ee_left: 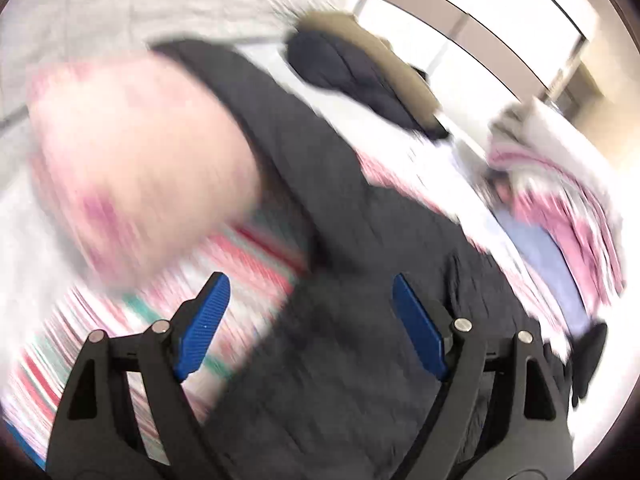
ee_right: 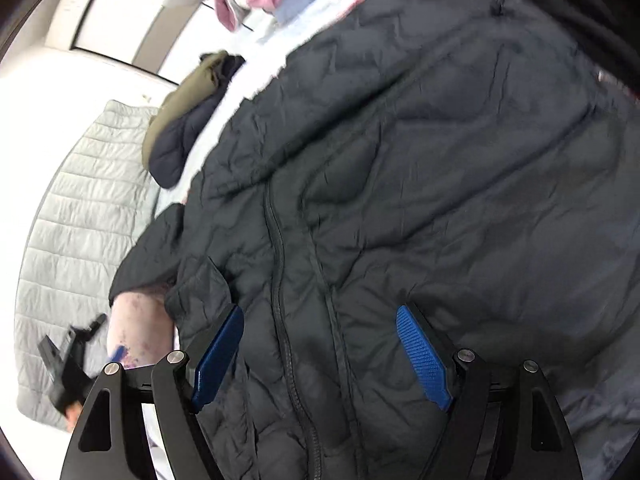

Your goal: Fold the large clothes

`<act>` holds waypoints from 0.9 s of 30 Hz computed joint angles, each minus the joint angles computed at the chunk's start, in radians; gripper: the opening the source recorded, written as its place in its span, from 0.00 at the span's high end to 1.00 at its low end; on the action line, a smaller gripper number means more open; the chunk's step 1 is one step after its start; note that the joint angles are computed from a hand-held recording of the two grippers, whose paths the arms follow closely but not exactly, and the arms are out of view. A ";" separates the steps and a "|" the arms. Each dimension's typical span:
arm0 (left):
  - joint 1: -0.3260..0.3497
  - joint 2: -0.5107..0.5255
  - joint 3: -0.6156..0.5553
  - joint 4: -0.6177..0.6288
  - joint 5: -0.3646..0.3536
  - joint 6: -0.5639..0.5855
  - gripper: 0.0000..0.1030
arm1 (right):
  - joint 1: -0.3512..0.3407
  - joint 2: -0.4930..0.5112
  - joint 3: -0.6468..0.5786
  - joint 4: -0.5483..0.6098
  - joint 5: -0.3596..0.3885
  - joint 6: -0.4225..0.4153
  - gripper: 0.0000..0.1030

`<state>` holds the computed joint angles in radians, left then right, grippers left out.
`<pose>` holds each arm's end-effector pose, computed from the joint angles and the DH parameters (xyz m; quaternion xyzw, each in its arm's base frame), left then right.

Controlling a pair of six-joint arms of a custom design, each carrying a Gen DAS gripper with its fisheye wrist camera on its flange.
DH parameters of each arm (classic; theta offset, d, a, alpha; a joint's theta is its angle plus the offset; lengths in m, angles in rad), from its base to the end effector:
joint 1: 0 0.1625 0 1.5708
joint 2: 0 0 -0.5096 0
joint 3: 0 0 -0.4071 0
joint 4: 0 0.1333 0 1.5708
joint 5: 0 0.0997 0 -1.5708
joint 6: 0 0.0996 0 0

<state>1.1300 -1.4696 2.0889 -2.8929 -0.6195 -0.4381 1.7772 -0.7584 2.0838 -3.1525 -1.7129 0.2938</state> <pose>-0.0179 -0.5405 0.4535 -0.1565 0.8349 -0.4598 0.2589 0.2376 -0.5533 0.0480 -0.0523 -0.9880 0.1409 0.0367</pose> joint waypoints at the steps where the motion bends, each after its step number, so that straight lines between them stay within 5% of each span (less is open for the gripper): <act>1: 0.017 0.003 -0.052 0.026 0.008 0.003 0.19 | 0.005 0.000 0.003 -0.011 -0.006 -0.012 0.22; 6: 0.116 0.091 -0.285 0.129 0.172 -0.004 0.19 | -0.007 -0.007 0.018 -0.034 0.056 -0.018 0.22; 10: 0.232 0.144 -0.431 0.213 0.052 -0.006 0.19 | -0.011 0.004 0.018 -0.044 0.044 -0.009 0.22; 12: 0.267 0.171 -0.457 0.110 0.021 0.036 0.22 | -0.018 0.001 0.024 -0.050 0.052 -0.003 0.22; 14: 0.268 0.201 -0.464 0.009 0.036 0.110 0.35 | -0.022 -0.001 0.031 -0.066 0.049 -0.004 0.22; 16: 0.267 0.227 -0.493 0.028 0.030 0.174 0.95 | -0.025 -0.005 0.036 -0.079 0.045 -0.001 0.22; 18: 0.257 0.249 -0.508 0.041 0.052 0.218 0.95 | -0.033 -0.010 0.043 -0.092 0.055 0.010 0.22; 20: 0.232 0.274 -0.502 -0.096 0.088 0.334 0.96 | -0.039 -0.011 0.046 -0.104 0.057 0.021 0.22; 23: 0.183 0.282 -0.460 -0.312 0.015 0.501 0.96 | -0.048 -0.021 0.056 -0.125 0.063 0.031 0.22; 27: 0.089 0.304 -0.415 -0.433 -0.061 0.626 0.96 | -0.055 -0.035 0.067 -0.155 0.067 0.042 0.22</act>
<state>1.2192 -1.1660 1.6737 -3.3262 -0.6808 0.1880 1.7218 -0.7933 2.1504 -3.3077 -1.6455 0.3363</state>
